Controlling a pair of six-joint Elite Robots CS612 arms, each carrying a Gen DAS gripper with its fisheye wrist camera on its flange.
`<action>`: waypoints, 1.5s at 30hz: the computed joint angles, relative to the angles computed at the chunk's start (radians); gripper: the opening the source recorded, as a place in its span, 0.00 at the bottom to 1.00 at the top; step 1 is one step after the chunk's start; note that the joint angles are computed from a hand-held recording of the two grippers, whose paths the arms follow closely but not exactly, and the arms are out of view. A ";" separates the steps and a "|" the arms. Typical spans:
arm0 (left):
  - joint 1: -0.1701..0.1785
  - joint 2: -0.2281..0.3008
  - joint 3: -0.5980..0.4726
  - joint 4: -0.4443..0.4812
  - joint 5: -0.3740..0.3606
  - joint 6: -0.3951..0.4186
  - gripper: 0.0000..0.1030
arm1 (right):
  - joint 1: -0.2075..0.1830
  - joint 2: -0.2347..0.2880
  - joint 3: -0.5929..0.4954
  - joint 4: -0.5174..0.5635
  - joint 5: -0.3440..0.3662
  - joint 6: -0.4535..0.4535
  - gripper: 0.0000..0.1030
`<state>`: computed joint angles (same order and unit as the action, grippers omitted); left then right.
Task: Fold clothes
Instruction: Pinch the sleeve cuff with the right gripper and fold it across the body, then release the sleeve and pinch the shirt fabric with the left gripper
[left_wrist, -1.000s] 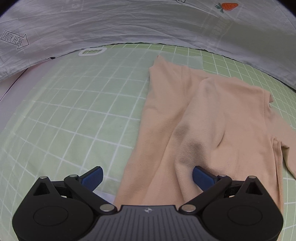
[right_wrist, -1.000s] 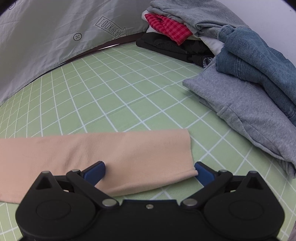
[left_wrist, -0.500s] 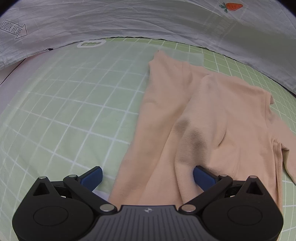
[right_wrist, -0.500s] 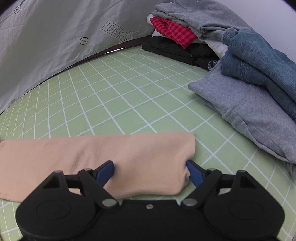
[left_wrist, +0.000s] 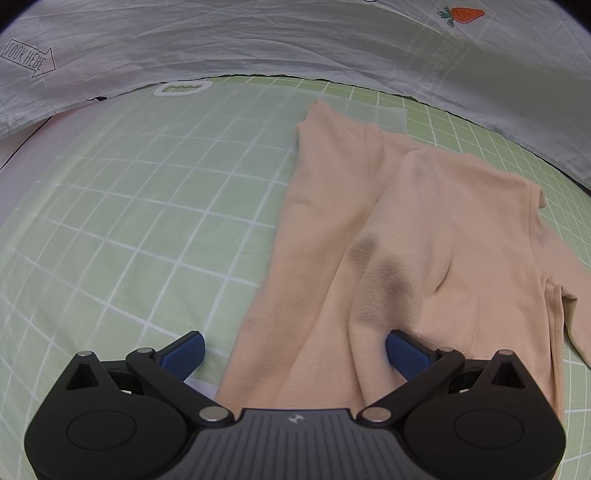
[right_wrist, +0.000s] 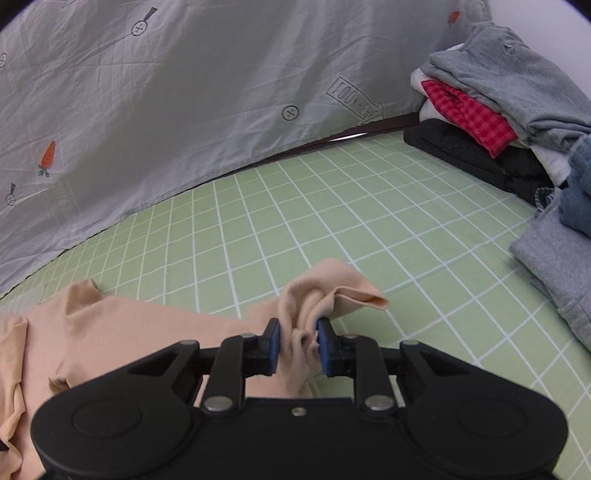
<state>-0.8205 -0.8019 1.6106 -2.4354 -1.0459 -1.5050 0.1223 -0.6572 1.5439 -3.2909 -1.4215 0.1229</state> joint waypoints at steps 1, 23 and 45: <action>0.000 0.000 0.000 0.000 -0.001 0.000 1.00 | 0.004 0.003 -0.013 -0.003 0.029 -0.005 0.21; -0.016 -0.022 -0.056 0.134 0.105 0.002 1.00 | 0.026 -0.041 0.066 0.025 -0.016 -0.041 0.95; 0.043 0.209 -0.400 -0.239 -0.153 0.679 0.40 | -0.010 0.001 0.019 0.146 -0.237 0.097 0.97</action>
